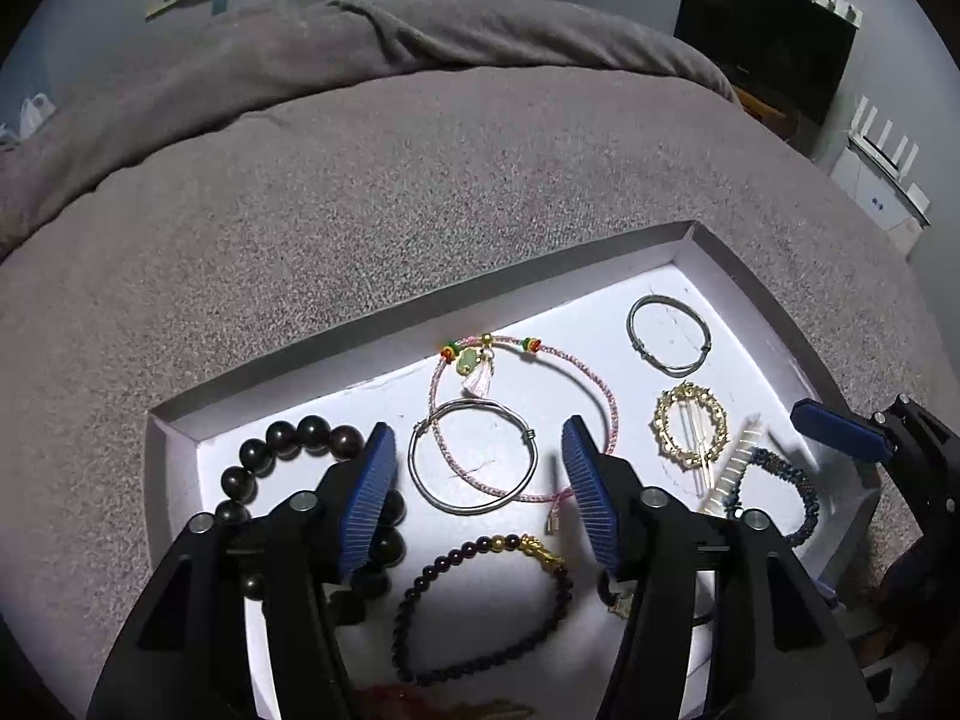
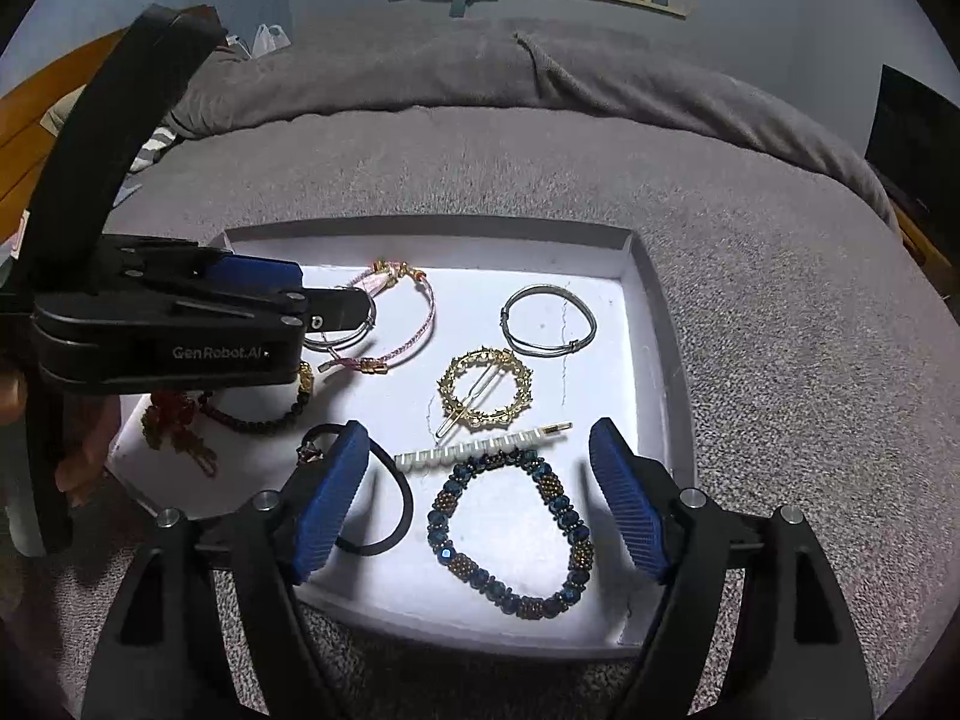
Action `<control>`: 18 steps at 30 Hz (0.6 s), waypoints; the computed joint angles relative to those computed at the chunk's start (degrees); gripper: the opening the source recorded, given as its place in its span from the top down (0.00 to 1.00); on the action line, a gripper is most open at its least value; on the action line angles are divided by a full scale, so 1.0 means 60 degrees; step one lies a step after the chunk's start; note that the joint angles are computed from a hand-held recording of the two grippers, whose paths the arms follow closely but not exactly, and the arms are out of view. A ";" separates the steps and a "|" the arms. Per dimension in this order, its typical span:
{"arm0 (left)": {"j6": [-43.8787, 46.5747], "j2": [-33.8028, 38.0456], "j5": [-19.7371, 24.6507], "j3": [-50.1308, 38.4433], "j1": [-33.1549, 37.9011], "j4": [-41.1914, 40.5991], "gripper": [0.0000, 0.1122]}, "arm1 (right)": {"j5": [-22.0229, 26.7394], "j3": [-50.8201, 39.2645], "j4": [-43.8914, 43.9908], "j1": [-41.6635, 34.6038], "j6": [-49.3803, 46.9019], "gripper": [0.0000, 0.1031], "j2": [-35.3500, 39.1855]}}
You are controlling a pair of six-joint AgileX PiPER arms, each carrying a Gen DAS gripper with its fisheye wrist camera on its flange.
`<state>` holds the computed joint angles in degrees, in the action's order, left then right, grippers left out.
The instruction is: Organize jewelry
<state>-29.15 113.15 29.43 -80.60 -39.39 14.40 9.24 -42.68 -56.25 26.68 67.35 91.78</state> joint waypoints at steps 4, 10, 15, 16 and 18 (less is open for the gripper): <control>-0.0394 -0.0204 0.0060 0.0102 -0.0139 0.0371 0.45 | 0.0058 0.0306 -0.0740 0.0138 0.0766 0.17 -0.0379; -0.1183 -0.0720 0.0058 0.0448 -0.0328 0.1045 0.34 | 0.0058 0.0714 -0.0444 0.0164 0.0650 0.11 -0.1051; -0.2027 -0.1034 0.0248 0.0606 -0.0498 0.1736 0.27 | 0.0416 0.0856 0.0156 0.0384 0.0196 0.05 -0.1552; -0.2185 -0.1107 0.0264 0.0649 -0.0514 0.1882 0.27 | 0.0545 0.0867 0.0261 0.0449 0.0110 0.05 -0.1649; -0.2594 -0.1284 0.0326 0.0743 -0.0561 0.2242 0.23 | 0.0816 0.0896 0.0342 0.0603 0.0095 0.05 -0.1837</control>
<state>-44.72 105.45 31.39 -76.14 -42.76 27.85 14.13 -37.30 -54.20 30.30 67.93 80.76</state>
